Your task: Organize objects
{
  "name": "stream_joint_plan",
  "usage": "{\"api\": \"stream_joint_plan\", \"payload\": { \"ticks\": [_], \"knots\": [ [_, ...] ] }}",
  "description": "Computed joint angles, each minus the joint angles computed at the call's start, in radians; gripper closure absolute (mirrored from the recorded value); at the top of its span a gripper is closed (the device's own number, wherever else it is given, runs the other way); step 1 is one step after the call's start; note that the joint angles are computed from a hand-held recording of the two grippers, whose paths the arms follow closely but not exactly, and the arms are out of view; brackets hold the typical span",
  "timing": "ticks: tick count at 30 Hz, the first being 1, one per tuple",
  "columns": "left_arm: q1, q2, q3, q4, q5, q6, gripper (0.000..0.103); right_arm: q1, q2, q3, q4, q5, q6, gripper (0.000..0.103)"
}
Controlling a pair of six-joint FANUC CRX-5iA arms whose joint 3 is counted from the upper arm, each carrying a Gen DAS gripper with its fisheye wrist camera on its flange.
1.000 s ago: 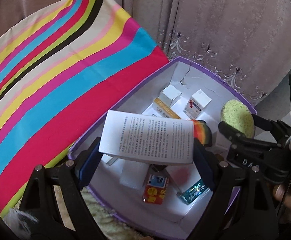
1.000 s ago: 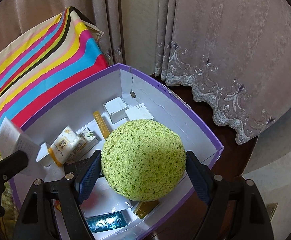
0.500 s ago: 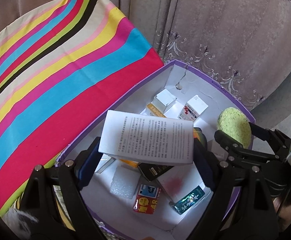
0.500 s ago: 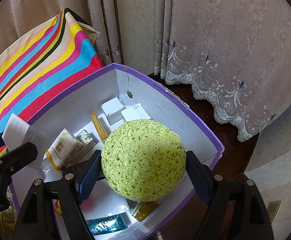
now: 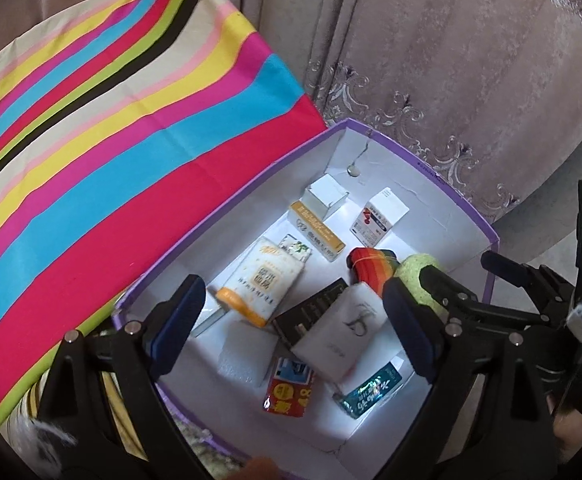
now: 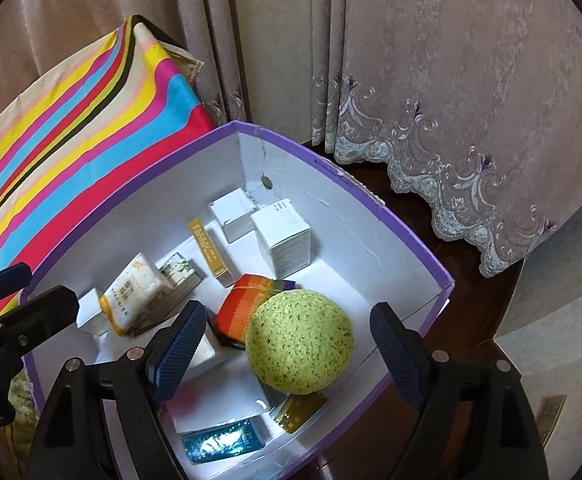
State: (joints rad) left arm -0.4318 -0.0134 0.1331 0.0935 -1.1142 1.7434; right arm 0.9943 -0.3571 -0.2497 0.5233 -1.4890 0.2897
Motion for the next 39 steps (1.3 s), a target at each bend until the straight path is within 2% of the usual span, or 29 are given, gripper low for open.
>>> {"api": "stream_joint_plan", "payload": {
  "ticks": [6,9,11,14,18,25,28,32,35,39],
  "knots": [
    [-0.002,-0.075,-0.037,-0.049,0.017,0.023,0.004,0.047,0.005,0.014,0.002,-0.028,-0.017,0.016],
    [0.041,-0.14,-0.117,0.058,0.068,-0.045,0.001,0.071,0.006,0.024,0.007,-0.051,-0.029,0.016],
    [0.062,-0.162,-0.142,0.101,0.075,-0.06,0.001,0.089,0.005,0.031,0.016,-0.063,-0.035,0.016],
    [0.043,-0.182,-0.12,0.015,0.045,-0.006,0.001,0.123,0.005,0.041,0.033,-0.091,-0.058,0.016],
    [0.074,-0.209,-0.161,0.07,0.026,-0.046,0.001,0.174,0.011,0.055,0.043,-0.137,-0.092,0.016],
    [0.107,-0.25,-0.239,0.176,0.046,-0.134,0.001,0.268,0.037,0.08,0.043,-0.262,-0.17,0.016],
    [0.114,-0.232,-0.239,0.222,0.0,-0.152,0.001,0.29,0.04,0.086,0.04,-0.299,-0.183,0.016],
    [0.142,-0.237,-0.278,0.278,-0.014,-0.157,0.001,0.299,0.036,0.084,0.045,-0.309,-0.196,0.016],
    [0.13,-0.233,-0.263,0.226,-0.031,-0.115,0.001,0.301,0.04,0.085,0.05,-0.312,-0.195,0.016],
    [0.144,-0.238,-0.282,0.238,-0.05,-0.093,0.001,0.303,0.045,0.085,0.046,-0.305,-0.181,0.016]
  ]
}}
